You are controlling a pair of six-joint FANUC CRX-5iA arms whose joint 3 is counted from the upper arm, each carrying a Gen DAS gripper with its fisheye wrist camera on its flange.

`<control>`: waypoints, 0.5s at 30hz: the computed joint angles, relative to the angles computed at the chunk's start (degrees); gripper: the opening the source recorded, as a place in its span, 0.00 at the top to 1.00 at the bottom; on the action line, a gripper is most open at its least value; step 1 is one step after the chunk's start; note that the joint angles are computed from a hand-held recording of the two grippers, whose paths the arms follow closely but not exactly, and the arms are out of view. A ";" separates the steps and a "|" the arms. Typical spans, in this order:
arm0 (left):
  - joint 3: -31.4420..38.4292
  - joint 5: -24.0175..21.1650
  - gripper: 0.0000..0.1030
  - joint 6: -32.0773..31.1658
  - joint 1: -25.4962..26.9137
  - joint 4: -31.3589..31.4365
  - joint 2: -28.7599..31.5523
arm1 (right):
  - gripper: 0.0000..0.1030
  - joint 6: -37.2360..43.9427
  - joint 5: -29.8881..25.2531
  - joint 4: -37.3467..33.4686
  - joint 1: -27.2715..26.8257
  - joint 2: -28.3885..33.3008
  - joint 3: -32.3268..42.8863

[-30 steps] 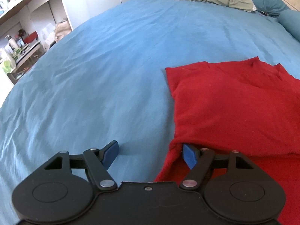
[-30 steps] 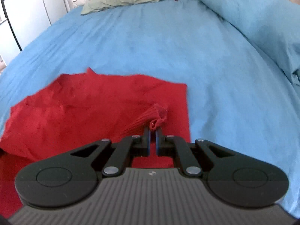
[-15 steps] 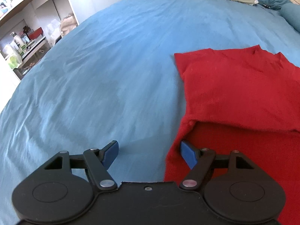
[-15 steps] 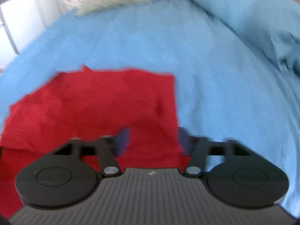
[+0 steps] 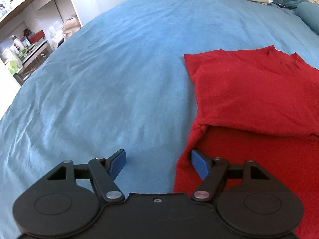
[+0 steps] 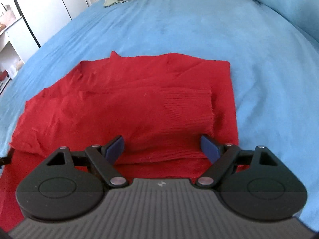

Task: Fold small clothes
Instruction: 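Open the right tool and smooth the folded sweater with both tools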

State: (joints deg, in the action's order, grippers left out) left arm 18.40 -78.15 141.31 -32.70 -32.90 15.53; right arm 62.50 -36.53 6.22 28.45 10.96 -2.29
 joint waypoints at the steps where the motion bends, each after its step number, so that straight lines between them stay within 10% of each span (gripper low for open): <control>1: -0.24 0.25 0.25 -0.29 0.08 0.13 -0.17 | 0.04 1.24 -1.02 -0.54 -0.12 0.03 0.66; 10: 2.01 -0.38 0.24 -4.51 -3.71 -3.26 -4.07 | 0.03 4.22 1.18 -1.47 -0.87 -10.51 -3.99; 15: 3.46 -2.89 0.02 -5.13 -10.06 -6.81 -8.56 | 0.03 7.08 -0.34 0.19 -0.20 -20.66 -8.05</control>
